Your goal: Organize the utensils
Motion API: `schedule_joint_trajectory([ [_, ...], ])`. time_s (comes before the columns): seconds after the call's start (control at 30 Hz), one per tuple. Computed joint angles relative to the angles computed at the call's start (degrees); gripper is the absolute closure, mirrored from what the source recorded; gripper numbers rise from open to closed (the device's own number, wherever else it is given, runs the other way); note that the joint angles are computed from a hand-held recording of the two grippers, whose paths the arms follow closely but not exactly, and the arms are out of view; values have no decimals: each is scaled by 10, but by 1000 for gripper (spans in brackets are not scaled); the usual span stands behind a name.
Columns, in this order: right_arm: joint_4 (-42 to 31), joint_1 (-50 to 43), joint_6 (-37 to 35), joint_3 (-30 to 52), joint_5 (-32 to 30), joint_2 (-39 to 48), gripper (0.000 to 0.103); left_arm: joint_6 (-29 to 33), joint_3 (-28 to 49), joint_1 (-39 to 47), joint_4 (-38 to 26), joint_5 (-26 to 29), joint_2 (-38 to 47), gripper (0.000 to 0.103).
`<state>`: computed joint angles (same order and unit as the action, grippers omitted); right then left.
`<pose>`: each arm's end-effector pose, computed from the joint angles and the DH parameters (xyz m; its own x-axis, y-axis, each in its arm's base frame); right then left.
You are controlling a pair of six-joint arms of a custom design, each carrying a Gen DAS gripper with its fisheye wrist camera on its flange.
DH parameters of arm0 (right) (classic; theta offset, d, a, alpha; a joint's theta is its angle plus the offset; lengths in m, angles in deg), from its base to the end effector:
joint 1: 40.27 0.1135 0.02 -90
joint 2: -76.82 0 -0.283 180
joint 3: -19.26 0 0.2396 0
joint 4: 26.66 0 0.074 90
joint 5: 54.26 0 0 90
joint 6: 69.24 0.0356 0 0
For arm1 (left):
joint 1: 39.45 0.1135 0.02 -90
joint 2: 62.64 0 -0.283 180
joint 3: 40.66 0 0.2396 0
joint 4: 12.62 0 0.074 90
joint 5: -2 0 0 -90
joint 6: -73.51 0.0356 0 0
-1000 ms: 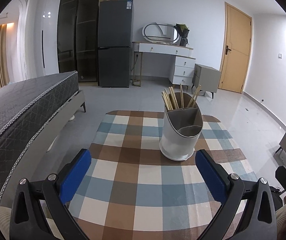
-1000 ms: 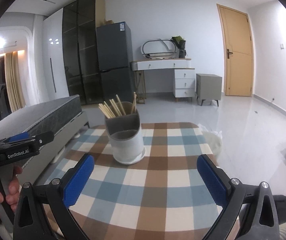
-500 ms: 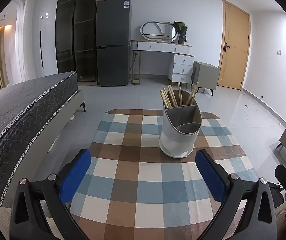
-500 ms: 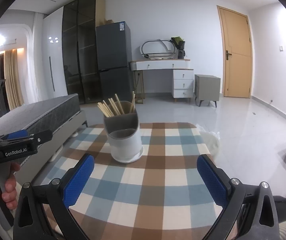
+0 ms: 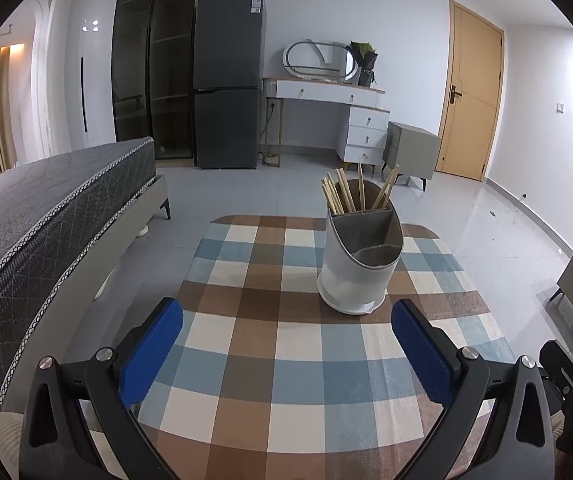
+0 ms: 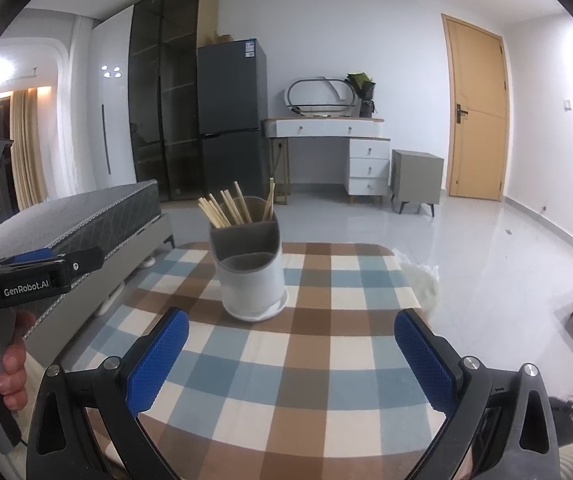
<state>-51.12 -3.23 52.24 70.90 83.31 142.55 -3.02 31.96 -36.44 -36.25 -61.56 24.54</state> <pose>0.1856 0.1072 0.2521 -0.3959 0.1427 -0.9072 0.3061 0.9519 0.0161 0.3216 0.0010 0.2705 -0.5300 0.1810 -0.8285 0.4380 0.8950 -0.0846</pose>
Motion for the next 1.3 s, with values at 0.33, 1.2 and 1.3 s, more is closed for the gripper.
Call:
schedule_joint_trajectory([
  [0.33, -3, 7, 2, 2, 8, 6, 0, -8, -1, 1, 5, 3, 2, 2],
  [1.2, -15, 12, 5, 7, 10, 13, 0, -12, -6, 4, 15, -2, 4, 2],
  [1.3, -15, 12, 5, 7, 9, 12, 0, -12, -9, 3, 19, -5, 2, 2],
])
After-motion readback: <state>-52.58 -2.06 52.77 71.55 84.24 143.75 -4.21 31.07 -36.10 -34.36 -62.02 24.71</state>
